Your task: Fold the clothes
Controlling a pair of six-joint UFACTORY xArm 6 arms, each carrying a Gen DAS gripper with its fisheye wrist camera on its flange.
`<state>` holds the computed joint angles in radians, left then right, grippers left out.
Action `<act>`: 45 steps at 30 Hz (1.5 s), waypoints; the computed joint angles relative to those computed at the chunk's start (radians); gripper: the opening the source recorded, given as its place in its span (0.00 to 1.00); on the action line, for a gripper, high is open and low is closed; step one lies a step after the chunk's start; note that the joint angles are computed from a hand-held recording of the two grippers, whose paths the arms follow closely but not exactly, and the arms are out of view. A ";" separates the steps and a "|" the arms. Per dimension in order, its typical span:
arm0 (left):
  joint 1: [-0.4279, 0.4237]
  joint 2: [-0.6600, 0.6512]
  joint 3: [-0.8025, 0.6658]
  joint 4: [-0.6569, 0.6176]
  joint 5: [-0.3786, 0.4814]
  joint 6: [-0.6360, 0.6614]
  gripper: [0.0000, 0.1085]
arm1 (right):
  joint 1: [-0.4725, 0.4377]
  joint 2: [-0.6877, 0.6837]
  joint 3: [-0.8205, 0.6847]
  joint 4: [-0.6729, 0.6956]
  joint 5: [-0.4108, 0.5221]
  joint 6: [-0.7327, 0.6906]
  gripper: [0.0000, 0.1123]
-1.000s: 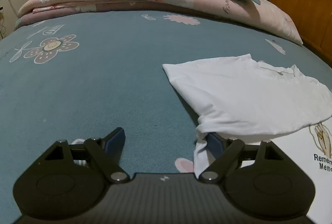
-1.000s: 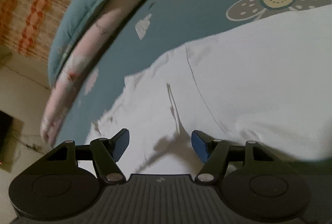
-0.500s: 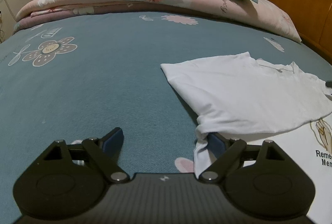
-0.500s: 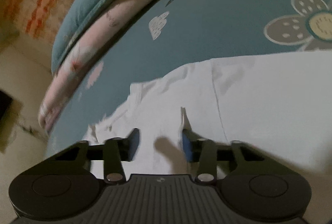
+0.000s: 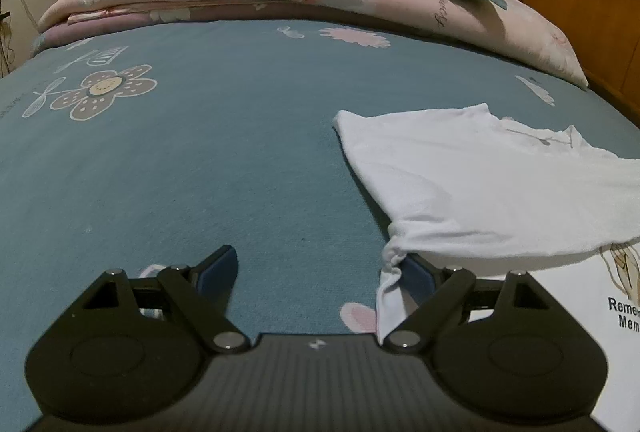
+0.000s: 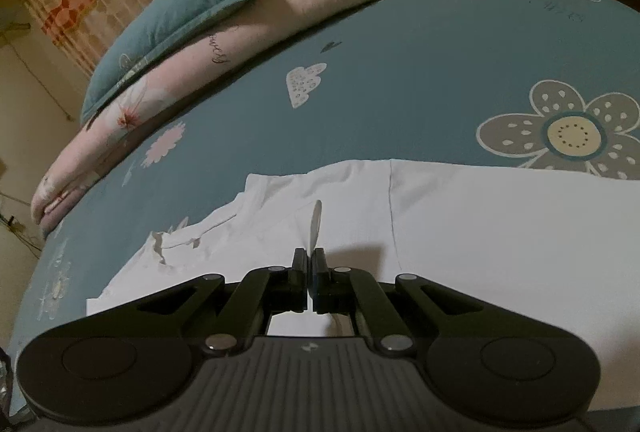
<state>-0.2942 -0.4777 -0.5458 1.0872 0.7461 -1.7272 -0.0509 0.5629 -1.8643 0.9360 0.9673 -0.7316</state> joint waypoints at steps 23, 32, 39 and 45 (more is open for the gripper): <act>0.245 -0.321 0.185 -0.383 -0.431 0.131 0.80 | 0.048 -0.213 0.228 -0.015 -0.088 -0.114 0.11; 0.259 -0.269 0.217 -0.461 -0.496 0.243 0.80 | 0.339 -0.333 0.318 -0.074 0.068 -0.353 0.08; 0.333 -0.380 0.294 -0.502 -0.502 0.292 0.81 | 0.530 -0.265 0.338 -0.187 -0.020 -0.310 0.07; 0.362 -0.393 0.327 -0.601 -0.520 0.356 0.81 | 0.571 -0.300 0.413 -0.195 -0.085 -0.330 0.04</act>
<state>0.0683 -0.8710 -0.2193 0.4865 0.2257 -1.3716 0.5198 0.2627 -1.4515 0.7405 0.8824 -1.0613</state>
